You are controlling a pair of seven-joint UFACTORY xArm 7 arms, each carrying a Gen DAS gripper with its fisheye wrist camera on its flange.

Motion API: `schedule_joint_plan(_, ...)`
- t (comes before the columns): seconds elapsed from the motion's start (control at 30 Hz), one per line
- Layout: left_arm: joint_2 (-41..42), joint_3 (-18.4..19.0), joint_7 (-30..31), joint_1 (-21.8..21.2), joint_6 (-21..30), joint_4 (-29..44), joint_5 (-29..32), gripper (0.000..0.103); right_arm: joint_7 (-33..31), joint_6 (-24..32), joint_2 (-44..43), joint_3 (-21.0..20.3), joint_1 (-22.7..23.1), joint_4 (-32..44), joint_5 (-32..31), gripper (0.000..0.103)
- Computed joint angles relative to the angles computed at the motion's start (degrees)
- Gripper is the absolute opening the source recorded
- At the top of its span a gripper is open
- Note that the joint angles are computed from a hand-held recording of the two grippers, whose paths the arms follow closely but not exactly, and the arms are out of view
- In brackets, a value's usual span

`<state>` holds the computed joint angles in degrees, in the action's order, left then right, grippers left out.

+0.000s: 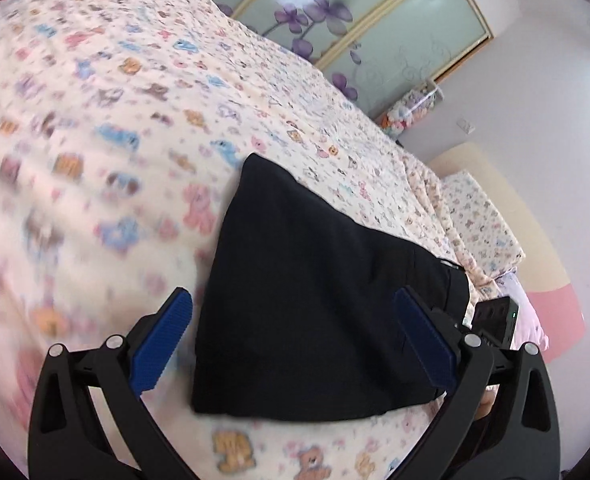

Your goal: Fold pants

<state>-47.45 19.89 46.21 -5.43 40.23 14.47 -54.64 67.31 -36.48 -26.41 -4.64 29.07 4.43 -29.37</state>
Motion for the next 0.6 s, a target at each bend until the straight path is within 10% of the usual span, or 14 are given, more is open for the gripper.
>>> schedule_joint_plan(0.3,26.47,-4.94,-6.85,-0.98,8.45,18.00,2.90,0.100,0.10,-11.19,8.05,1.92,-5.41,-0.11,-1.55,0.039)
schedule_joint_plan(0.6,34.25,-9.16,-1.58,3.76,16.05,20.77,-3.35,0.083,-2.28,-24.82,17.67,7.80,-10.86,-1.12,2.75,0.039)
